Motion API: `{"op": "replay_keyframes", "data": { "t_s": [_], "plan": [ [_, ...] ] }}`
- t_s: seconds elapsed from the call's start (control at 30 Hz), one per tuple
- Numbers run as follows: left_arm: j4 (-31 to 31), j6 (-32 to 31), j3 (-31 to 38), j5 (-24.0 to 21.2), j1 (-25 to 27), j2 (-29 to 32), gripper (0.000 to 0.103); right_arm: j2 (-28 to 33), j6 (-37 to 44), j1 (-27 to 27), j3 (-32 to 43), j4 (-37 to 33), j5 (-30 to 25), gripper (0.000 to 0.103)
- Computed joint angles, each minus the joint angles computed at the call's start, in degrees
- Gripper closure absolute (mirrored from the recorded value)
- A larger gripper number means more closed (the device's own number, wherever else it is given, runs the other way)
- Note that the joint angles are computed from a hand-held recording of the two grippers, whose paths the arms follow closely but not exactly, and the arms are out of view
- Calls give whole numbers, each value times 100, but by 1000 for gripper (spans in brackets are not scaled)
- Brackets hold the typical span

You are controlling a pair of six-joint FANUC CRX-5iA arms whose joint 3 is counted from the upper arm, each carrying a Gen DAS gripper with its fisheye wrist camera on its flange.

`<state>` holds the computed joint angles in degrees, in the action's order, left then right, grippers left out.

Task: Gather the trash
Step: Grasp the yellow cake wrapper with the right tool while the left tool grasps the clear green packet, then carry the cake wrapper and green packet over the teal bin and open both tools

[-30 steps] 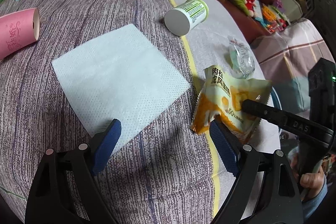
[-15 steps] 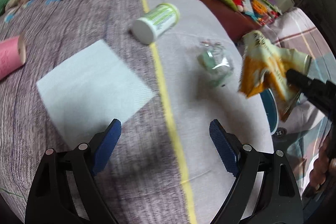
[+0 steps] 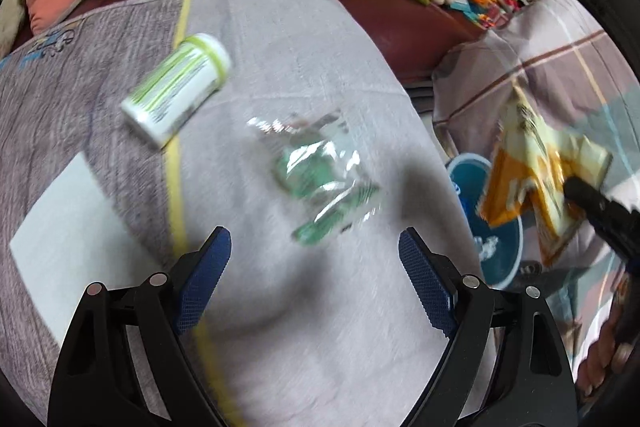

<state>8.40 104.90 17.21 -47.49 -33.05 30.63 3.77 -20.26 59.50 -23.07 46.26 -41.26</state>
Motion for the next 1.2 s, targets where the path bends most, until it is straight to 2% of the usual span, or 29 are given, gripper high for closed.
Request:
{"op": "replay_keyframes", "data": {
  "t_s": [0.3,0.5,0.6,0.67,0.73,0.9,1.2],
  "plan": [
    [-466,1138,1346,-635,-132,939,17,-229,-89,-370,-511,-27,432,83],
    [-751,1490,1860,-866,-177,1261,17,-190,52,-555,-629,-187,720,82],
    [-1265,1769,2108,-1132,-278,1325,43,-176,36,-622,-692,-204,856,82],
    [-1329,1803,2034,-1077,-283,1261,50,-165,14,-644,-727,-216,931,82],
    [-1514,1893,2052,-1143,-320,1213,50,-157,2,-655,-747,-216,974,82],
    [-1534,1802,1748,-995,-338,967,50,-201,-112,-633,-812,-151,993,82],
    [-1324,1332,1462,-750,-553,615,50,-544,-598,-452,-1094,224,769,82]
  ]
}}
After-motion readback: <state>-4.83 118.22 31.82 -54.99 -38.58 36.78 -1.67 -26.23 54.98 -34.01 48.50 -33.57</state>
